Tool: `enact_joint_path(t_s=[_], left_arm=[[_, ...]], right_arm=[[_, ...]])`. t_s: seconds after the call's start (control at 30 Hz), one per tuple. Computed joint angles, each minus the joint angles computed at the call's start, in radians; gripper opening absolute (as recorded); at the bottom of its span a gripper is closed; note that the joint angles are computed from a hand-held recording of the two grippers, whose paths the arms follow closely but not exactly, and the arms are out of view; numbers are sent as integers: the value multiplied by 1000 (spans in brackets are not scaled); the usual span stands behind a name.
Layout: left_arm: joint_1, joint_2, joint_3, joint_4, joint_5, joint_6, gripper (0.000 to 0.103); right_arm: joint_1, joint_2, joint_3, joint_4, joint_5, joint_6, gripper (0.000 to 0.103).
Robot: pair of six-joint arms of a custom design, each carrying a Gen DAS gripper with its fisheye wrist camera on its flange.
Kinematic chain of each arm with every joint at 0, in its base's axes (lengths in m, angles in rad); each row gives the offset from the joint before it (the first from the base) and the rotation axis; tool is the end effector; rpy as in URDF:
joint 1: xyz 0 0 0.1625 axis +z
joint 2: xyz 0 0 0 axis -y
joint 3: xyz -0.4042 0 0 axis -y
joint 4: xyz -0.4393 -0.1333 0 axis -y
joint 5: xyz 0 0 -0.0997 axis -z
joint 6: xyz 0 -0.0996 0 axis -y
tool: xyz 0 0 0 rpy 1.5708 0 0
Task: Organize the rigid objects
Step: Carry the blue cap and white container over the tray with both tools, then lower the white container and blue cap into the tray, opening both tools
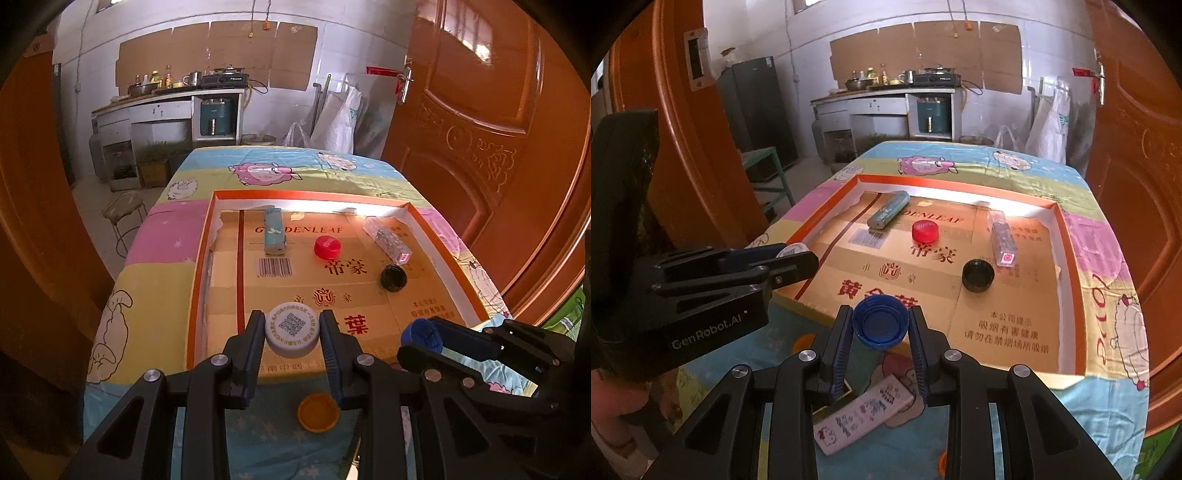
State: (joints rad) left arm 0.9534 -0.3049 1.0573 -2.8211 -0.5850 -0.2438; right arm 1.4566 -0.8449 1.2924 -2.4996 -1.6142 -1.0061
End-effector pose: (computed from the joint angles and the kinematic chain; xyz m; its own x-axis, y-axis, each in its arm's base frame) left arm -0.2984 -0.7940 -0.0171 -0.7834 -0.1778 -0.5955 0.3293 0.6940 -0.6403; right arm 0.0371 -0.8083 0.2327 -0.6153 -0.6723 0.4116 -0.7825 0.5843 -0.2153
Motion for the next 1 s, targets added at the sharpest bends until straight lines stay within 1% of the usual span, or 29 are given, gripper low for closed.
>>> enact_joint_path(t_s=[0.3, 0.37, 0.43, 0.6, 0.73, 0.83, 1.0], left_arm=[[21, 26, -60, 44, 20, -24, 31], [24, 38, -83, 59, 28, -30, 31], [28, 52, -110, 70, 36, -31, 31], [35, 79, -162, 100, 53, -36, 31], [43, 91, -189, 121, 53, -44, 31], [49, 103, -215, 135, 54, -42, 31], [58, 117, -245, 150, 52, -37, 31]], right_arm=[[9, 55, -76, 14, 2, 18, 31], [14, 70, -91, 5, -8, 29, 31], [22, 92, -111, -15, -33, 47, 31], [26, 138, -178, 9, -51, 123, 31], [29, 174, -228, 14, -68, 158, 31], [33, 196, -247, -9, -87, 159, 31], [37, 233, -289, 2, -113, 172, 31]])
